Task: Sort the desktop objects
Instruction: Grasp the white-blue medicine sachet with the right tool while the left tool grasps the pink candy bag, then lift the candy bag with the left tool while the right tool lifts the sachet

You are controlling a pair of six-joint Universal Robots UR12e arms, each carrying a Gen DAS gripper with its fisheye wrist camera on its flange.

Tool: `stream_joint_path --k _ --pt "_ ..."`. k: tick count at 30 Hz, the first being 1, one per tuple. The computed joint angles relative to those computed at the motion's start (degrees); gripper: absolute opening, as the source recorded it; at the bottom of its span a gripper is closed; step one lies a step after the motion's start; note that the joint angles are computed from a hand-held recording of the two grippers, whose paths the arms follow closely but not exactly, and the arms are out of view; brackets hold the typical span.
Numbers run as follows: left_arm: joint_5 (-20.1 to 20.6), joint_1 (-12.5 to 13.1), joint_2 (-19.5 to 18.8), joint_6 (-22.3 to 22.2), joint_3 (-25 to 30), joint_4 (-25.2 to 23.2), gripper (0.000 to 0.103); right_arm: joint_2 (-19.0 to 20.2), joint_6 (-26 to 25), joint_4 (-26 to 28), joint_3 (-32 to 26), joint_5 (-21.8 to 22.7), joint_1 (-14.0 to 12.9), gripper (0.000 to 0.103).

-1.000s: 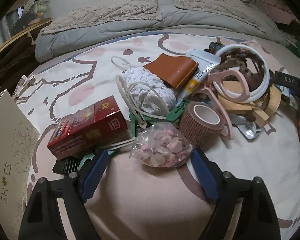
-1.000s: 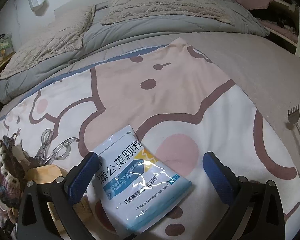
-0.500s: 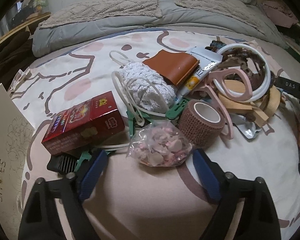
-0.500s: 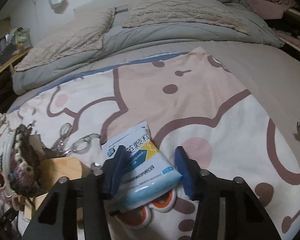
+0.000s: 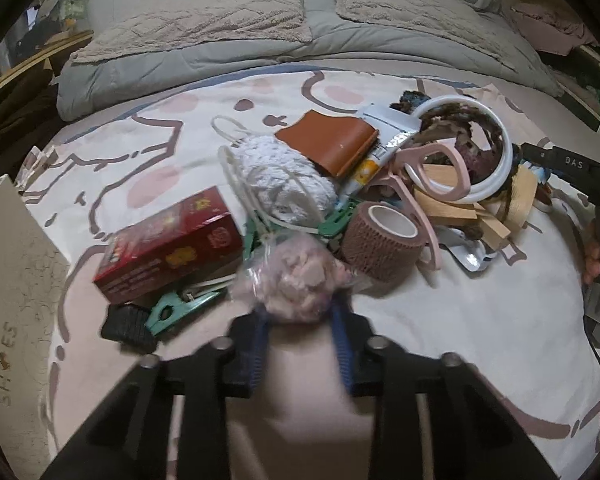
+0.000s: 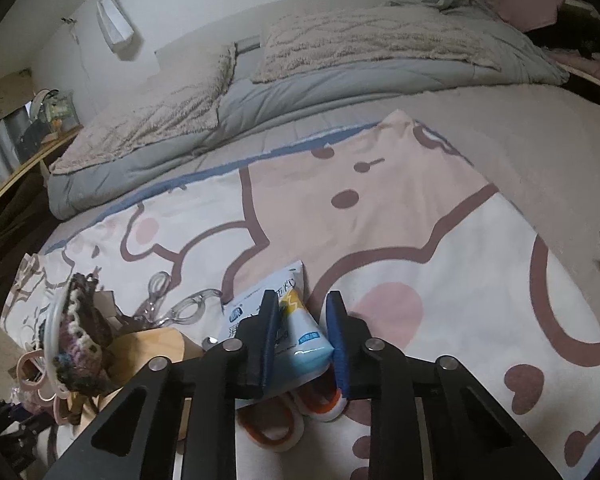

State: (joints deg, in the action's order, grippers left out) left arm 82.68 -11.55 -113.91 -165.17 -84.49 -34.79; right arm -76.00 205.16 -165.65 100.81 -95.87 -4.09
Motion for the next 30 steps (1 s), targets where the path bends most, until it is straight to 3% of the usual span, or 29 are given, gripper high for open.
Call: stream_joint_path --k 7,20,30 --pt "-1.1 1.2 2.1 1.5 -1.3 -1.9 0.012 -0.6 -0.9 -4.4 0.9 -0.6 0.2 0.013" --pt "-2.2 2.9 6.6 6.6 -4.4 -6.4 0.012 -1.4 -1.3 -4.6 1.5 -0.7 0.4 0.01" --pt "-0.9 3.4 11.5 15.3 -8.7 -11.8 0.012 -2.1 4.9 -4.3 3.2 8.4 -2.7 0.011"
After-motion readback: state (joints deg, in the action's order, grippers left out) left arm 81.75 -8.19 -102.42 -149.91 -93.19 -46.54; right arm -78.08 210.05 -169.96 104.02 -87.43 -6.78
